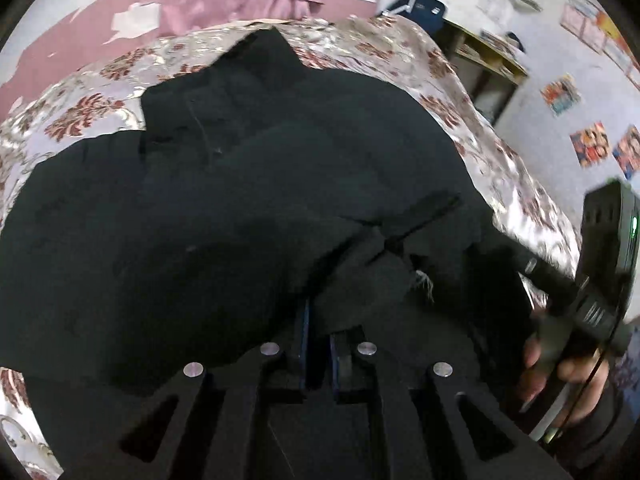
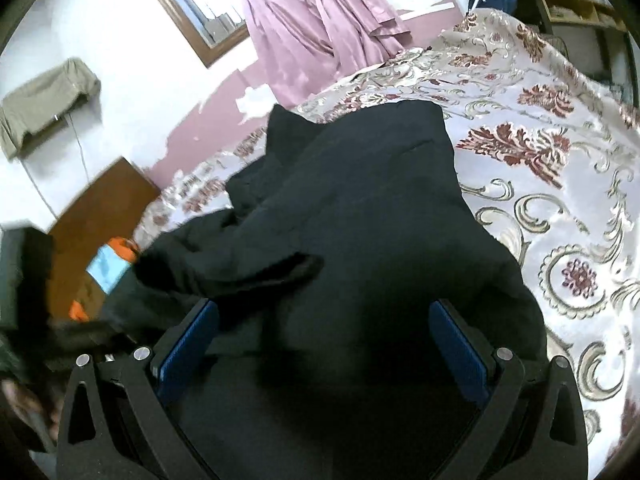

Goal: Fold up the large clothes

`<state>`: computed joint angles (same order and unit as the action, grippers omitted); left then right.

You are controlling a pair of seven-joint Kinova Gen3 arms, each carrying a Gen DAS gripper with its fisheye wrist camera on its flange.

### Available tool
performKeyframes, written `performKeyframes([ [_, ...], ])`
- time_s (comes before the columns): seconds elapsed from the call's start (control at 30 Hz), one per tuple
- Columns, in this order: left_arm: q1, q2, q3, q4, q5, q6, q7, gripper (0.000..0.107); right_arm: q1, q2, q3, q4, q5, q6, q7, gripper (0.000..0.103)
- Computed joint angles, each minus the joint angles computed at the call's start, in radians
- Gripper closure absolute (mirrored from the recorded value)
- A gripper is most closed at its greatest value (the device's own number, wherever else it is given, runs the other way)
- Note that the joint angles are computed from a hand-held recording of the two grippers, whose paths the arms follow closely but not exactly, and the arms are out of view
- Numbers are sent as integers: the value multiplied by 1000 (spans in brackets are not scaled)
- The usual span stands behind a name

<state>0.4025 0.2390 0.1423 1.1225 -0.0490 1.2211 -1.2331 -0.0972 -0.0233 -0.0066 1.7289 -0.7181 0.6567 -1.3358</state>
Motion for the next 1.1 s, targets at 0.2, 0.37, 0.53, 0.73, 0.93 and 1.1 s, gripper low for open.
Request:
performKeyframes([
  [0.2, -9, -9, 15, 35, 29, 13, -87, 91, 50, 22, 35, 27, -203, 81, 119, 1],
  [0.37, -46, -29, 23, 76, 123, 7, -144, 33, 65, 39, 17, 28, -212, 99, 123, 1],
  [0.53, -28, -92, 36, 188, 124, -75, -153, 22, 63, 48, 2, 3, -170, 128, 99, 1],
  [0.73, -70, -240, 24, 362, 178, -179, -102, 22, 155, 57, -132, -62, -31, 152, -36, 1],
  [0.93, -199, -407, 95, 482, -13, -181, 138, 21, -28, 34, -43, -77, 213, 107, -250, 1],
  [1.1, -258, -519, -24, 569, -8, -247, 191, 20, -79, 25, -71, -128, 375, 147, -420, 12],
])
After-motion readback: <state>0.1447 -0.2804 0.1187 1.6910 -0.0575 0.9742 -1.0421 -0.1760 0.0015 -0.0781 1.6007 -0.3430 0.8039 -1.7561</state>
